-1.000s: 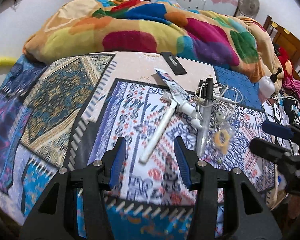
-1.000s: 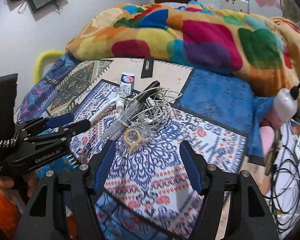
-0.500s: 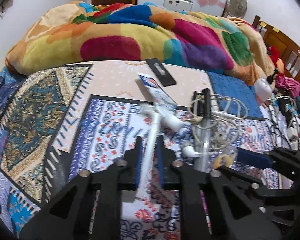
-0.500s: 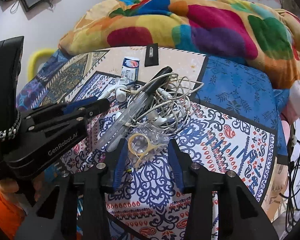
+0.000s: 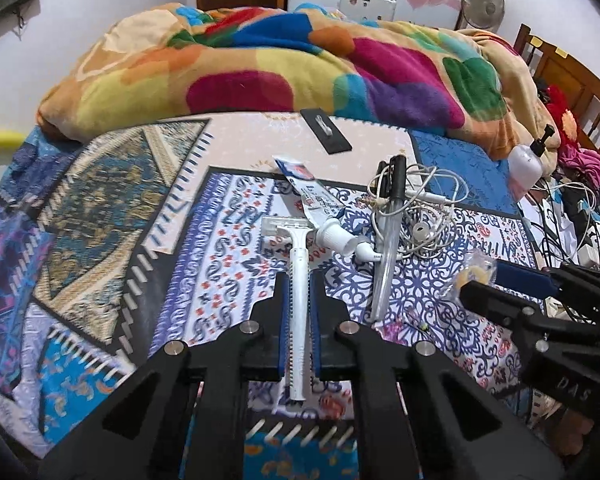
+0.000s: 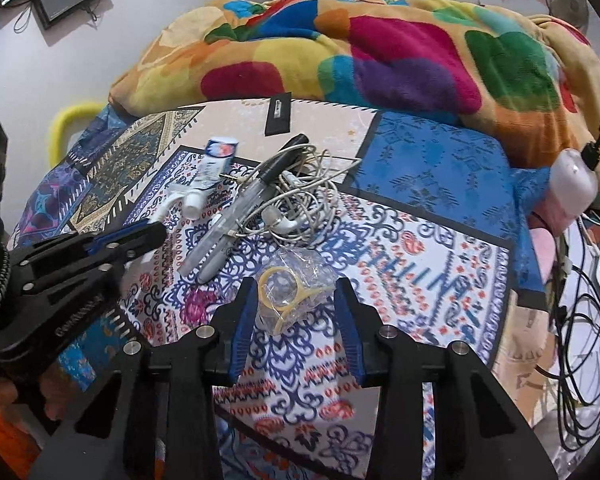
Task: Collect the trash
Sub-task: 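Grasp the white razor with the left tool while the right tool grasps the clear bag with yellow ring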
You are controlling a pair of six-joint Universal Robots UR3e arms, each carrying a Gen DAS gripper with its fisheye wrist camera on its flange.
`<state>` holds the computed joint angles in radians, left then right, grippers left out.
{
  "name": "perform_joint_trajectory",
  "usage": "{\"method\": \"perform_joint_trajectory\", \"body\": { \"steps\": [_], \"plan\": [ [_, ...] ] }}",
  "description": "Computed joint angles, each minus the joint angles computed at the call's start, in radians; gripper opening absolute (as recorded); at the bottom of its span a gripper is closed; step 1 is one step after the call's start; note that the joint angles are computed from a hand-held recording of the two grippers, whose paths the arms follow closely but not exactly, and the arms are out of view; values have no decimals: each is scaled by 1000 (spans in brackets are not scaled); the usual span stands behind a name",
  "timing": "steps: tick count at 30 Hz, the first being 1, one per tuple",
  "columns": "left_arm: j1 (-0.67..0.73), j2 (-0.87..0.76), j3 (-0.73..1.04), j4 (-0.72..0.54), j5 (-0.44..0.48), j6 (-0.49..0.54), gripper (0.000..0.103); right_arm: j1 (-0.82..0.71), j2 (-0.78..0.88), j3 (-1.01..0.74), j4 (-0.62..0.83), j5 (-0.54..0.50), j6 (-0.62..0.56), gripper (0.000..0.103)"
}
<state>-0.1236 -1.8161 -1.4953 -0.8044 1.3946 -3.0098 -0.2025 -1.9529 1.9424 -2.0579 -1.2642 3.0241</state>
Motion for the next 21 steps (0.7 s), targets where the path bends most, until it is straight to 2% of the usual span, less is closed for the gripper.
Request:
{"method": "perform_joint_trajectory", "body": {
  "steps": [13, 21],
  "plan": [
    [35, 239, -38, -123, -19, -13, 8, -45, -144, -134, 189, 30, -24, 36],
    [104, 433, -76, -247, -46, 5, 8, -38, -199, -248, 309, 46, -22, 36]
  ]
}}
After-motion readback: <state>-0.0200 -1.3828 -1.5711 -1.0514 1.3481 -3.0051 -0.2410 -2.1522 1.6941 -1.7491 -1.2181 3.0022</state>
